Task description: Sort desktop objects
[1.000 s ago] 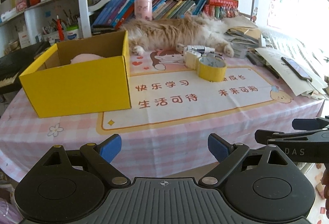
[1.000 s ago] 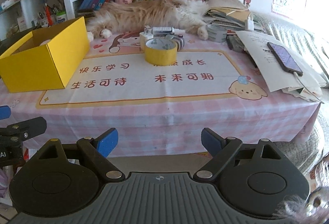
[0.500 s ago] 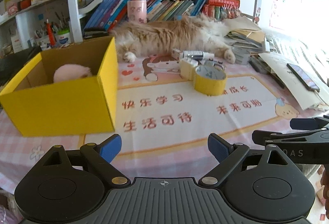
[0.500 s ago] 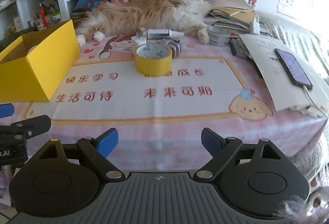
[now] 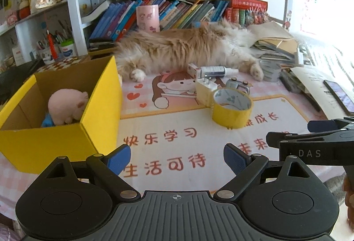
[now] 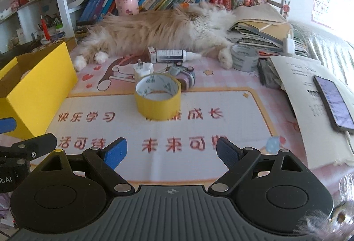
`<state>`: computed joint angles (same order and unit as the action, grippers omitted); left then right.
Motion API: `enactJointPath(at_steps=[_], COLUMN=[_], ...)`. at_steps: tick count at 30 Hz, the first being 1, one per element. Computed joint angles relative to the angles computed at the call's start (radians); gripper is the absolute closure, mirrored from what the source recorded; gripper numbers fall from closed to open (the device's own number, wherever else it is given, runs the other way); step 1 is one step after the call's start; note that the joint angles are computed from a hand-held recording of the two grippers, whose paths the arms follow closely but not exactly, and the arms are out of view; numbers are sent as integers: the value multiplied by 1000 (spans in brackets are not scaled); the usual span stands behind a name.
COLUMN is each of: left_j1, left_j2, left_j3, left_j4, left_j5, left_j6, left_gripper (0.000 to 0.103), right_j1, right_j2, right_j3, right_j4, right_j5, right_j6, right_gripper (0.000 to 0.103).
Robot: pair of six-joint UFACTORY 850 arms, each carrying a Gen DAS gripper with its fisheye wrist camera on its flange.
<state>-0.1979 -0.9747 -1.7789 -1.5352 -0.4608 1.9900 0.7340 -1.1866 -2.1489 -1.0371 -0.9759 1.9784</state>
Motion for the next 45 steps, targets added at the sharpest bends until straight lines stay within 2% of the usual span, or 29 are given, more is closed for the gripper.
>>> enactJointPath(at_steps=[10,14,21,27,35,39,45], left_j1=[-53,-73,-102,-125,-157,-169,-180], left_j2=[-62,-82,-125,-172,-248,-307,-421], left_j3=[-113,-141,-206,-275,-389,-483,-670], left_j4=[66,20,34,134,332,435,561], left_j5=[61,76,83,69,45,29,-53], left_j6=[-122,-87,-119,-209,-358,-465,-606], left_gripper=[10,10,10,10,10,10,10], right_j1=[-63,-83,-114,-129,-140,-146,-150], right_j2=[60,90,131,154,193,209,212], right_j3=[110,165,243,291,366,393,395], right_j4=[-97,-146,-217,-242,-252,-244,-234], right_j5=[106,132,172,184,141,135,128], right_j6=[49,85,134,165,247,272,268], right_gripper=[16,16,16,16,16,16,16])
